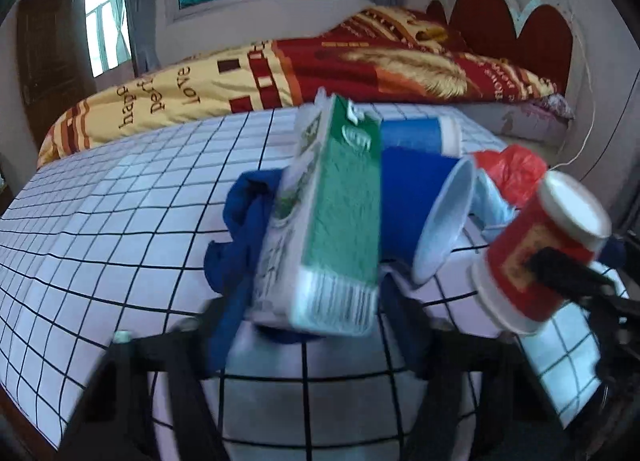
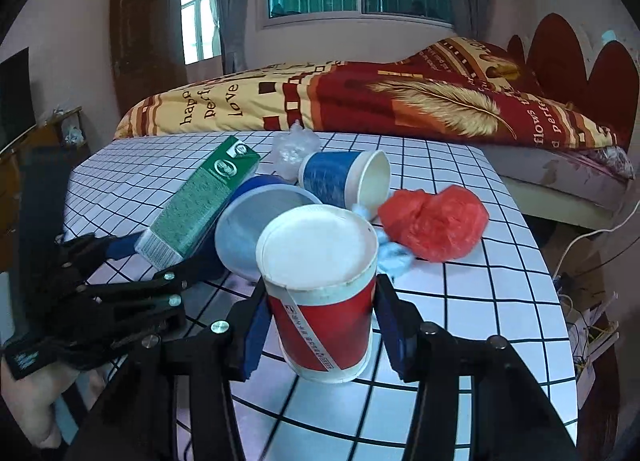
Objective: Collect trash
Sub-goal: 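Grasp the green milk carton with the left tool while the right tool grasps the red paper cup, then carry the green carton and red cup over the black bin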
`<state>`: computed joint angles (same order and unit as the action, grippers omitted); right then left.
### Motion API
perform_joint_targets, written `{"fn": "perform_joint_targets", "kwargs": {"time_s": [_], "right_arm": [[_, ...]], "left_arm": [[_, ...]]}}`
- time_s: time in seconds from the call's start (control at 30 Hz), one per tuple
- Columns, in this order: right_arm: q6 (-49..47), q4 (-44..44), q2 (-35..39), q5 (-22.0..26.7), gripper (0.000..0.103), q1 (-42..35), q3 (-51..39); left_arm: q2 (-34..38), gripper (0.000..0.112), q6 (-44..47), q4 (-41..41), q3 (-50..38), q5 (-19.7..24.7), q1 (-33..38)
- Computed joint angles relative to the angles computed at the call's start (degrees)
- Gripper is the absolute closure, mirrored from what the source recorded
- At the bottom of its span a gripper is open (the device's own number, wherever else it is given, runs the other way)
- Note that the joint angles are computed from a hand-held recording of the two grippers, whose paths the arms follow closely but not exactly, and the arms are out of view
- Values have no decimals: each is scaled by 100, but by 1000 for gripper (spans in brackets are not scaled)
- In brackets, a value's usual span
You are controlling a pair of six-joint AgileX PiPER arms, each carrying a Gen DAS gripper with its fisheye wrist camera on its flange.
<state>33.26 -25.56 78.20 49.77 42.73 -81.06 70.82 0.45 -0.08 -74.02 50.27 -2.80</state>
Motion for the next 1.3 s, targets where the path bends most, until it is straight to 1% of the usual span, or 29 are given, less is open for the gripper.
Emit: {"fn": "perform_joint_targets", "kwargs": {"time_s": [0.13, 0.27, 0.37, 0.43, 0.53, 0.77, 0.97, 1.1, 1.13, 1.3], "right_arm": [[-56, 64, -129, -81, 51, -118, 123], [37, -6, -286, -189, 52, -151, 247], [121, -107, -405, -154, 52, -80, 272], [192, -218, -470, -100, 52, -17, 273], [264, -335, -600, 35, 52, 89, 280], [516, -740, -996, 447, 52, 465, 413], [685, -1039, -1404, 863, 52, 729, 541], [804, -1260, -1810, 1245, 52, 919, 693], [778, -1254, -1873, 1286, 52, 895, 710], [875, -1450, -2384, 1772, 52, 1028, 925]], "left_arm": [[-223, 65, 243, -416, 109, -63, 289], [-554, 67, 442, -702, 241, -92, 480], [-820, 69, 590, -985, 287, -51, 712], [-842, 69, 836, -1394, 206, 88, 994], [-866, 71, 958, -1606, 126, 217, 1152], [-1231, 72, 952, -1717, 113, 365, 1169], [-1591, 72, 682, -1445, 98, 512, 849], [-1901, 72, 251, -1057, 204, 609, 276], [-1973, 72, 89, -917, 241, 620, 84], [-2130, 73, -1563, 673, 367, 686, -1837]]}}
